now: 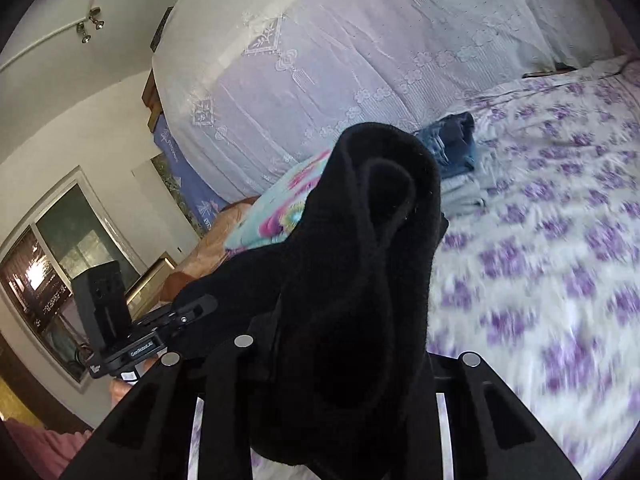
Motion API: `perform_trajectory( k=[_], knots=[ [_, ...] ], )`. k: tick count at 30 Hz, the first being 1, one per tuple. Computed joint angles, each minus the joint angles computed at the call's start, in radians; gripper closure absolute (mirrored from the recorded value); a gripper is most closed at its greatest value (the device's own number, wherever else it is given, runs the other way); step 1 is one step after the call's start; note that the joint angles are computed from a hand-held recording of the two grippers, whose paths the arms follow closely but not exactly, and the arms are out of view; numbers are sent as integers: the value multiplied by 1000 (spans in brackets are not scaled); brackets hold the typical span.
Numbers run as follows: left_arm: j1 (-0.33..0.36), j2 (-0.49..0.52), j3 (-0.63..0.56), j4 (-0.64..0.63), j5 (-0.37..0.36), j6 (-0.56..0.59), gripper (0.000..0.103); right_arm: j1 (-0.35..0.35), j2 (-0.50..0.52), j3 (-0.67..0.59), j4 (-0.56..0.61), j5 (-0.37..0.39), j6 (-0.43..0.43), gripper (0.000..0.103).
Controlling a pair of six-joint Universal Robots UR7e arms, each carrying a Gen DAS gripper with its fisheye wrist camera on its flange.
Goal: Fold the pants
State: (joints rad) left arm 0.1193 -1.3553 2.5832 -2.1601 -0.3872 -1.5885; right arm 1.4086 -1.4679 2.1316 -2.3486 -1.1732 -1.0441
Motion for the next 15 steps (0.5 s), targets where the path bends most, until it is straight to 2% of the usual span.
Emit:
perform_trajectory(
  k=[1, 2, 3, 4, 5, 6, 7, 8, 9, 10, 11, 12, 14, 15],
  knots=[
    [46, 10, 4, -29, 40, 47, 85, 14, 57, -26, -32, -9, 16, 73],
    [91, 17, 14, -99, 39, 104, 79, 23, 110, -47, -74, -28, 45, 67],
    [150, 31, 23, -201, 14, 168, 71, 29, 172, -66, -140, -76, 97, 54],
    [226, 50, 19, -261, -24, 190, 45, 41, 229, -74, -234, -152, 166, 43],
    [311, 82, 4, -279, -55, 170, 26, 40, 294, -86, -338, -256, 248, 31],
    [390, 93, 5, -255, -96, 109, 26, 42, 327, -86, -402, -325, 294, 31],
    [427, 85, 0, -191, -148, 10, 26, 14, 347, -83, -433, -352, 334, 31],
    [423, 60, 0, -146, -162, -47, 26, -5, 339, -75, -421, -338, 351, 33],
    [376, 13, 11, -59, -151, -133, 24, -16, 322, -53, -438, -318, 344, 32],
    [341, -19, 1, 46, -162, -223, 13, -7, 293, -13, -497, -340, 333, 29],
    [310, -38, -18, 151, -168, -322, 7, 19, 271, 21, -555, -385, 330, 24],
    [256, -53, -34, 256, -164, -427, 6, 36, 241, 59, -596, -391, 312, 17],
    [186, -10, -86, 391, -187, -574, 5, 37, 174, 146, -656, -336, 254, 6],
    [167, 29, -121, 408, -211, -585, 4, 38, 150, 190, -691, -314, 224, 4]
  ],
)
